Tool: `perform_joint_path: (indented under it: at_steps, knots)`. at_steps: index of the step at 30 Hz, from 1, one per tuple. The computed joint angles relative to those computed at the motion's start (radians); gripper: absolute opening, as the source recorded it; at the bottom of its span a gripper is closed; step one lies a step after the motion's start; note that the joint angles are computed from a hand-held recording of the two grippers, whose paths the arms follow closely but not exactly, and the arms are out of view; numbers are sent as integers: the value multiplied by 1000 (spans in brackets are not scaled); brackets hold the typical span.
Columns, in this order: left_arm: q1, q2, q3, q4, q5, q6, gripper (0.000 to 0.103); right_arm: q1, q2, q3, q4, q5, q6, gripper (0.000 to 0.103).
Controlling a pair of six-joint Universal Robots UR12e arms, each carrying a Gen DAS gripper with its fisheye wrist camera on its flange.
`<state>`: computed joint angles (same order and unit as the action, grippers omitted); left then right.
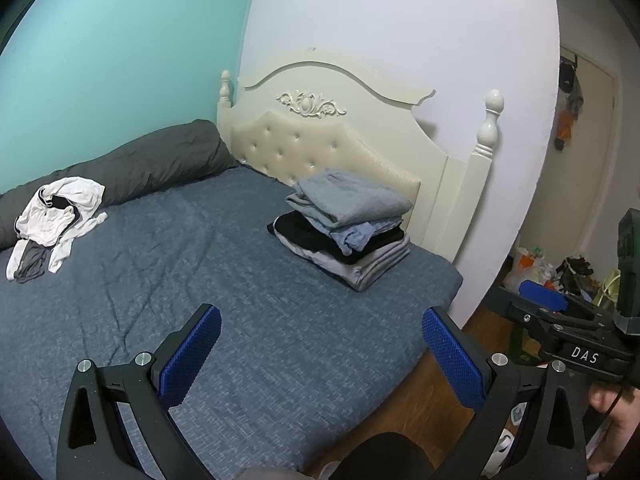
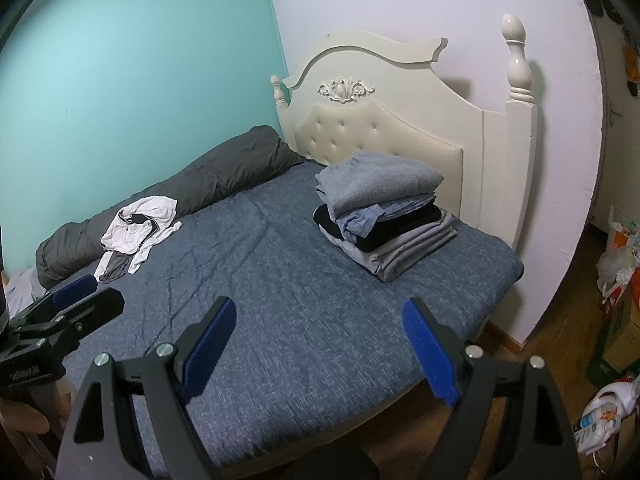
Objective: Fold clothes
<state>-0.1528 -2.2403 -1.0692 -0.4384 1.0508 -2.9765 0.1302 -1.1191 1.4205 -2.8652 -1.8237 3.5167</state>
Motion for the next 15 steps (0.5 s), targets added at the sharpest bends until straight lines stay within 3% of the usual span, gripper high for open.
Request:
perform_joint_path:
  at_steps: [15]
  knots:
    - [0,0,0,3,8,-7,103,0,-2,3,-2,0,-1,86]
